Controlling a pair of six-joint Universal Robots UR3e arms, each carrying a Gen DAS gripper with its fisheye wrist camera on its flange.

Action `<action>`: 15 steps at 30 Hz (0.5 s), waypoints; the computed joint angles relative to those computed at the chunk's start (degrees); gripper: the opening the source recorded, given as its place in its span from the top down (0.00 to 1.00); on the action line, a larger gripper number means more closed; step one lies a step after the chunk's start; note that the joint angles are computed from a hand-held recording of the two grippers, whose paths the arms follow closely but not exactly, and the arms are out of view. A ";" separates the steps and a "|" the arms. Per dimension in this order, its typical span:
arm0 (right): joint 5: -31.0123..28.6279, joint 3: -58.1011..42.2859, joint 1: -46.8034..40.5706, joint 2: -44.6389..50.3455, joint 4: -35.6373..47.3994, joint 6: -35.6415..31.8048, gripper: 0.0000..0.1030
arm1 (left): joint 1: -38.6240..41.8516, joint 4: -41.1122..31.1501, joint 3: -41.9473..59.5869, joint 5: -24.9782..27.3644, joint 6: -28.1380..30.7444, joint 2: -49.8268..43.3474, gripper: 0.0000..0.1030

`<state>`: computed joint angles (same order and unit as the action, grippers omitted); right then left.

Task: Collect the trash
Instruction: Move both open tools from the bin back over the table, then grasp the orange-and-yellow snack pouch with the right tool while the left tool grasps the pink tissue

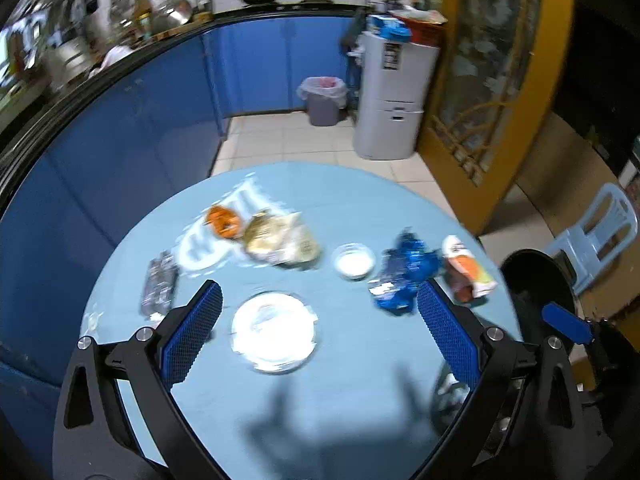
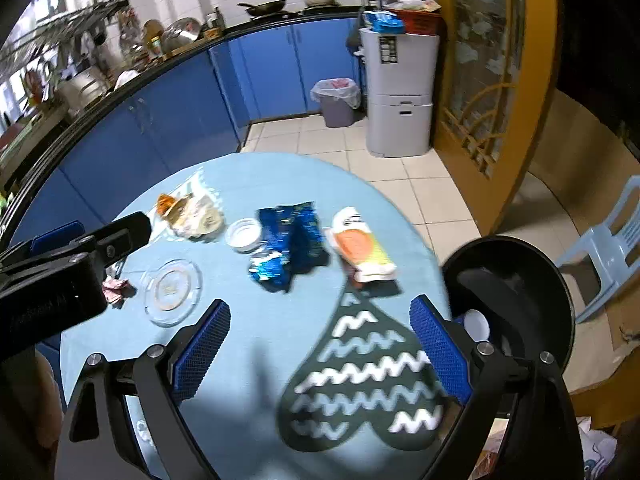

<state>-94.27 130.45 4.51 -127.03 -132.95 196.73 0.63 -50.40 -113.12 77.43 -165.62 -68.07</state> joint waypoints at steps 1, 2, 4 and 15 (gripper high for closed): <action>-0.87 -0.76 1.59 1.76 -0.74 0.76 0.14 | 2.97 -0.90 -1.08 -1.14 1.39 1.44 0.06; -1.84 -1.49 3.29 3.70 -1.68 1.58 0.14 | 5.25 -1.60 -1.67 -1.98 2.48 2.23 0.06; -4.12 -2.78 6.87 7.19 -3.41 3.59 0.14 | 9.76 -2.87 -2.99 -3.71 4.61 3.81 0.06; -8.75 -4.13 11.62 15.50 -6.75 7.17 0.14 | 25.35 -1.42 -11.03 -6.98 12.93 4.47 0.06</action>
<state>-103.02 126.33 16.14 -111.53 -139.70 203.90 25.98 -51.82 -124.15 70.45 -152.70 -63.60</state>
